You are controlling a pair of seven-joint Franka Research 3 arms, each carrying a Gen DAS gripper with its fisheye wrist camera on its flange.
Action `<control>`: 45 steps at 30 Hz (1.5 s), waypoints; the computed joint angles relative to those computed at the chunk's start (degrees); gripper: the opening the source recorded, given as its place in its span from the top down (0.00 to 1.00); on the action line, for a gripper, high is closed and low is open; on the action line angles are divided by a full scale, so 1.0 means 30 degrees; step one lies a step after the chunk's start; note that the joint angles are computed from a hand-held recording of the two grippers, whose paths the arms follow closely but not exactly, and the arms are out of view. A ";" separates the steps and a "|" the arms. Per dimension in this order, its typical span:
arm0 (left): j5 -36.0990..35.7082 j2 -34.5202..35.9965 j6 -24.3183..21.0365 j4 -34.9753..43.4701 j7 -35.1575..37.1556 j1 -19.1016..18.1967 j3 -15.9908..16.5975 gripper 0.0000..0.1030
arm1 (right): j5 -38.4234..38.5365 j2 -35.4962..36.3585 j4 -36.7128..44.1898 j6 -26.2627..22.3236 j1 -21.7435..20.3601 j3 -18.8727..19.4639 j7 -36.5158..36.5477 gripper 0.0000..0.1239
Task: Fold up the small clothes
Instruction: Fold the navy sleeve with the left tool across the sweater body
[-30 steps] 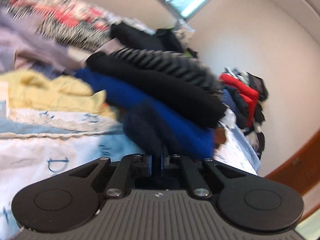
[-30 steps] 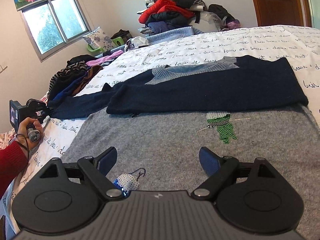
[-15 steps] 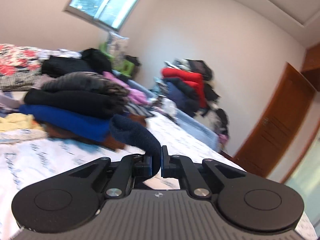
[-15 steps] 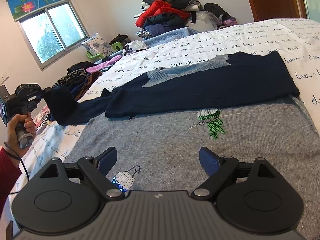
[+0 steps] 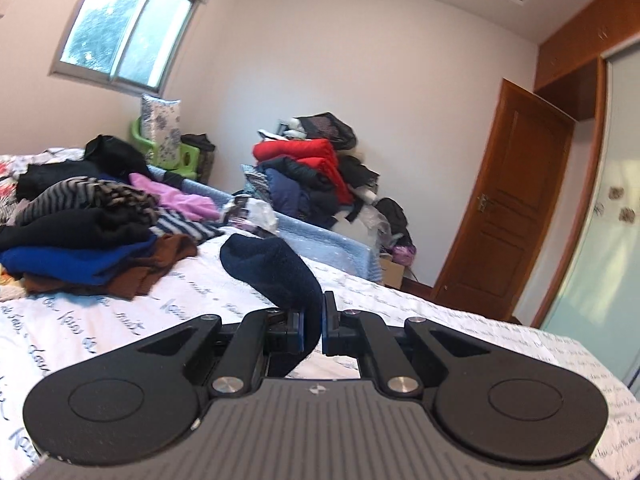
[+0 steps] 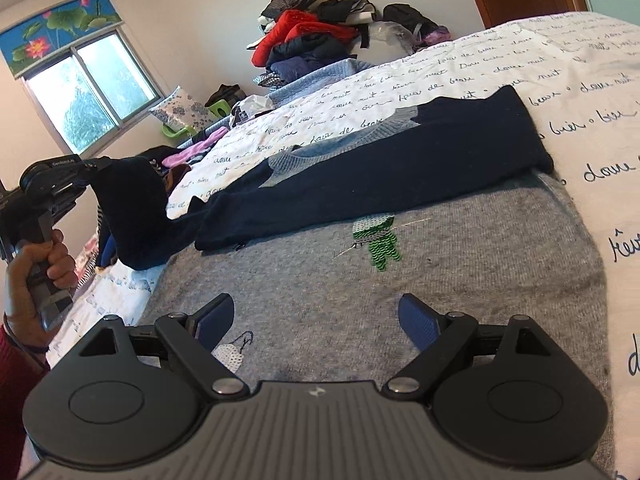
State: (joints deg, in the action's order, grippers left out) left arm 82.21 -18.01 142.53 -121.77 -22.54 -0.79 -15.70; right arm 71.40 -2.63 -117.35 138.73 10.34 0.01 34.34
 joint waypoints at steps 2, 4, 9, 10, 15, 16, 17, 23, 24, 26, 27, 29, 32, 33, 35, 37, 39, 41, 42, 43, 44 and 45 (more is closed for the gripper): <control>0.0131 0.0618 -0.0217 0.0604 0.0203 -0.0142 -0.0248 0.93 | 0.0319 0.0065 0.0108 -0.0216 -0.0121 -0.0119 0.0168 0.27; 0.0353 0.0962 -0.0251 0.0882 0.0153 -0.0349 -0.0322 0.93 | 0.0551 0.0004 0.0070 0.0021 -0.0200 -0.0148 0.0022 0.27; 0.0968 0.2100 -0.0904 0.1934 0.0185 -0.1066 -0.0457 0.93 | 0.0827 -0.0020 0.0024 0.0111 -0.0494 -0.0361 0.0270 0.27; 0.1078 0.2378 -0.1027 0.2200 0.0201 -0.1241 -0.0459 0.93 | 0.0859 -0.0032 -0.0012 0.0120 -0.0553 -0.0388 0.0342 0.27; 0.0854 0.3796 -0.1333 0.3694 0.0719 -0.2136 -0.0191 0.93 | 0.0933 -0.0160 -0.0291 0.0101 -0.0835 -0.0562 0.0554 0.27; 0.0607 0.4107 -0.1484 0.4061 0.1084 -0.2356 -0.0159 0.93 | 0.0975 -0.0154 -0.0307 -0.0006 -0.0898 -0.0608 0.0636 0.27; 0.0468 0.4445 -0.1525 0.4419 0.1319 -0.2550 -0.0093 0.93 | 0.1053 -0.0140 -0.0309 -0.0172 -0.0988 -0.0682 0.0697 0.27; 0.0375 0.6170 -0.1926 0.5991 0.2203 -0.3866 0.0281 0.93 | 0.1316 -0.0314 -0.0528 0.0382 -0.1196 -0.0744 0.0257 0.27; 0.0365 0.6467 -0.1933 0.6245 0.2343 -0.4083 0.0350 0.93 | 0.1290 -0.0342 -0.0558 0.0483 -0.1215 -0.0756 0.0169 0.27; 0.0243 0.6943 -0.1815 0.6648 0.2728 -0.4460 0.0535 0.93 | 0.1222 -0.0448 -0.0666 0.0706 -0.1238 -0.0772 0.0065 0.27; 0.0170 0.7157 -0.1771 0.6821 0.2939 -0.4634 0.0633 0.93 | 0.1218 -0.0457 -0.0689 0.0794 -0.1248 -0.0792 0.0029 0.27; 0.0071 0.7567 -0.1921 0.7155 0.3349 -0.5040 0.0763 0.93 | 0.1213 -0.0470 -0.0728 0.0830 -0.1278 -0.0843 0.0002 0.27; 0.0191 0.8044 -0.2095 0.7510 0.3697 -0.5522 0.0995 0.93 | 0.1175 -0.0430 -0.0772 0.0702 -0.1343 -0.0899 0.0086 0.27; 0.0198 0.8165 -0.2111 0.7598 0.3789 -0.5651 0.1076 0.93 | 0.1148 -0.0458 -0.0832 0.0689 -0.1365 -0.0909 0.0101 0.27; -0.0078 0.8499 -0.2039 0.7911 0.4146 -0.5852 0.1213 0.93 | 0.1118 -0.0505 -0.0929 0.0695 -0.1394 -0.0926 0.0079 0.27; -0.0437 0.8931 -0.2256 0.8391 0.4811 -0.6114 0.1310 0.93 | 0.1167 -0.0537 -0.0992 0.0625 -0.1422 -0.0962 0.0007 0.27; -0.0617 0.9324 -0.2416 0.8753 0.5393 -0.6377 0.1468 0.93 | 0.1183 -0.0537 -0.1031 0.0578 -0.1451 -0.0991 -0.0028 0.27; -0.0813 0.9664 -0.2402 0.9005 0.5716 -0.6631 0.1601 0.93 | 0.1206 -0.0541 -0.1058 0.0490 -0.1491 -0.1022 -0.0078 0.27; -0.0899 0.9801 -0.2376 0.9107 0.5845 -0.6736 0.1682 0.93 | 0.1210 -0.0571 -0.1085 0.0446 -0.1512 -0.1036 -0.0106 0.27; -0.0985 0.9932 -0.2357 0.9206 0.5979 -0.6831 0.1760 0.93 | 0.1198 -0.0575 -0.1086 0.0422 -0.1527 -0.1043 -0.0118 0.27; -0.1055 1.0064 -0.2383 0.9304 0.6081 -0.6947 0.1821 0.93 | 0.1198 -0.0607 -0.1117 0.0412 -0.1537 -0.1046 -0.0139 0.27; -0.1157 1.0173 -0.2347 0.9379 0.6199 -0.7022 0.1891 0.93 | 0.1198 -0.0607 -0.1117 0.0412 -0.1538 -0.1045 -0.0139 0.27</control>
